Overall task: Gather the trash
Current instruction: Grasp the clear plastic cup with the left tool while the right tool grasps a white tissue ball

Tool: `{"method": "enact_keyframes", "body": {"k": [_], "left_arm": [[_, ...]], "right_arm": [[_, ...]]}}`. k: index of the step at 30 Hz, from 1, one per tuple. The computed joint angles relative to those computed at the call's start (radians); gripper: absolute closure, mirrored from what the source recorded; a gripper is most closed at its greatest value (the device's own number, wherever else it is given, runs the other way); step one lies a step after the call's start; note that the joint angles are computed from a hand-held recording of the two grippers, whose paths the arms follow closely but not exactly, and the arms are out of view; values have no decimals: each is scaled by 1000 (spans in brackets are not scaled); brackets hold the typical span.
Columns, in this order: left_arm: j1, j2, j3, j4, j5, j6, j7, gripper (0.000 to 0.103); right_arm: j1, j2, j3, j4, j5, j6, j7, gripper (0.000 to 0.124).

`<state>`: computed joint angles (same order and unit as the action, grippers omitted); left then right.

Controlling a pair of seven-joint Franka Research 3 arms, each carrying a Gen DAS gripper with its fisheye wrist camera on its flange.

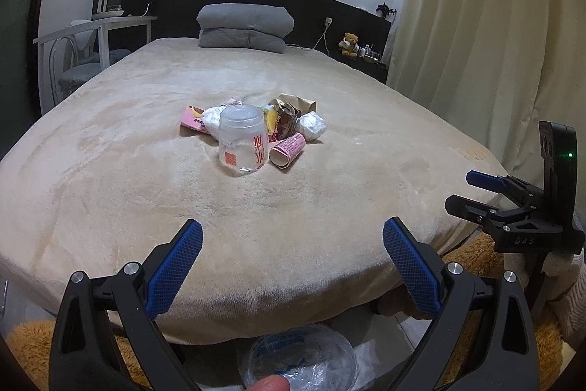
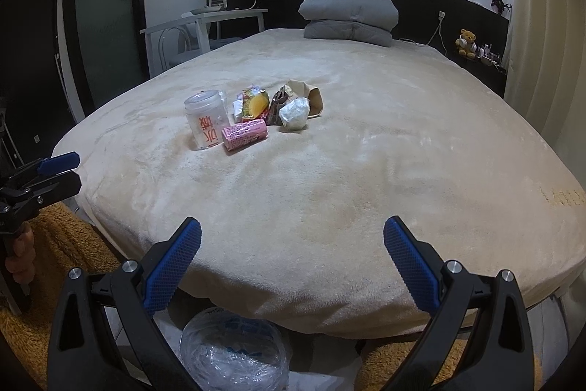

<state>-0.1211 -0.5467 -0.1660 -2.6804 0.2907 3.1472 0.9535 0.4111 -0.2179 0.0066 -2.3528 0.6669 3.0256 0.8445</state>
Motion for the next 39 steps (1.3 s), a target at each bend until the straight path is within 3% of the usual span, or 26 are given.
{"method": "enact_keyframes", "body": {"k": [8, 13, 21, 24, 34, 39], "left_arm": [[-12, 54, 33, 65, -1, -37, 41, 6], [-58, 114, 90, 125, -23, -64, 122, 6], [-144, 214, 188, 232, -162, -111, 301, 6], [-200, 260, 246, 281, -270, -130, 405, 6], [-190, 423, 266, 470, -526, -225, 687, 6], [-138, 502, 228, 554, -590, -249, 768, 6]], "right_arm": [[-54, 81, 22, 108, -71, -75, 66, 25], [-74, 142, 43, 179, -106, -92, 65, 25], [-96, 252, 70, 305, -180, -116, 91, 25], [-104, 299, 80, 364, -191, -144, 89, 25], [-107, 479, 88, 591, -309, -235, 164, 25], [-115, 587, 98, 745, -322, -314, 179, 25]]}}
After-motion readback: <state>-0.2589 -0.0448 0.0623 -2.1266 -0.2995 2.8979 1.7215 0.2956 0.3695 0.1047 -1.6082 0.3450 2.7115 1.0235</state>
